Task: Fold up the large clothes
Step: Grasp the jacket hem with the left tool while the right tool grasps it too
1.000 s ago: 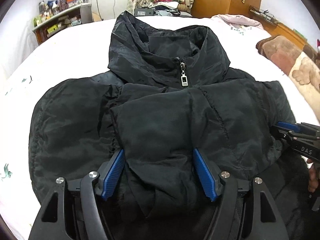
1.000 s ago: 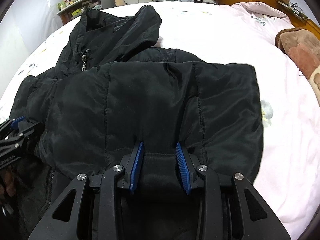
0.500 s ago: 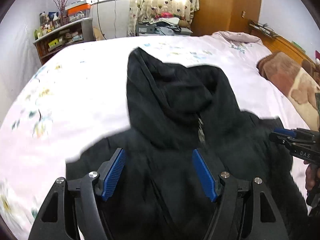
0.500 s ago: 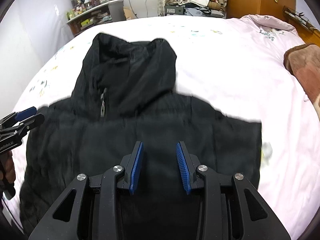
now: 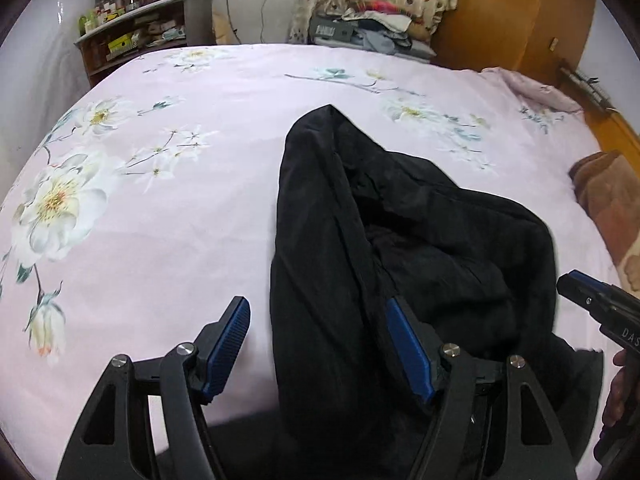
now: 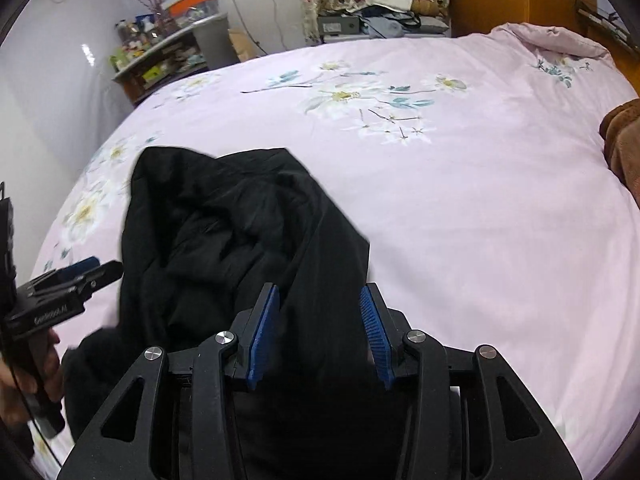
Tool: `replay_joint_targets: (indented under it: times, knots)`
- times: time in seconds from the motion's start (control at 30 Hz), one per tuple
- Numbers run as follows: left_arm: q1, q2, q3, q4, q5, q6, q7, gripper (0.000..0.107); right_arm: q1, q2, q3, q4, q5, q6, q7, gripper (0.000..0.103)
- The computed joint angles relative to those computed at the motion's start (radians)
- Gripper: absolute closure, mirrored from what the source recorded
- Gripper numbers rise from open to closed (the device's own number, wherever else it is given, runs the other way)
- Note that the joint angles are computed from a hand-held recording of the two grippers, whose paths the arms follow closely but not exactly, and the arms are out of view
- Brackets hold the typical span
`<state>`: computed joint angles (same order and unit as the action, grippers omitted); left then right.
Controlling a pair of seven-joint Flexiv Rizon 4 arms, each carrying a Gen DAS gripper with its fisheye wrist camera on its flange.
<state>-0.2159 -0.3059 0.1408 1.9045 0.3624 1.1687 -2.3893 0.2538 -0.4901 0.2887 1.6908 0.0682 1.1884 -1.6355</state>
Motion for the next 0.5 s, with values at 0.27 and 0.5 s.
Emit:
replay_joint_targets:
  times: [0.27, 0.5]
  knots:
    - [-0.010, -0.073, 0.014, -0.027, -0.015, 0.061, 0.034, 0.099, 0.049, -0.076, -0.045, -0.068, -0.074, -0.050, 0.058, 0.091]
    - [-0.089, 0.089, 0.082, 0.076, 0.145, 0.159, -0.087, 0.103, -0.039, 0.062, 0.056, 0.057, 0.039, 0.059, -0.019, 0.096]
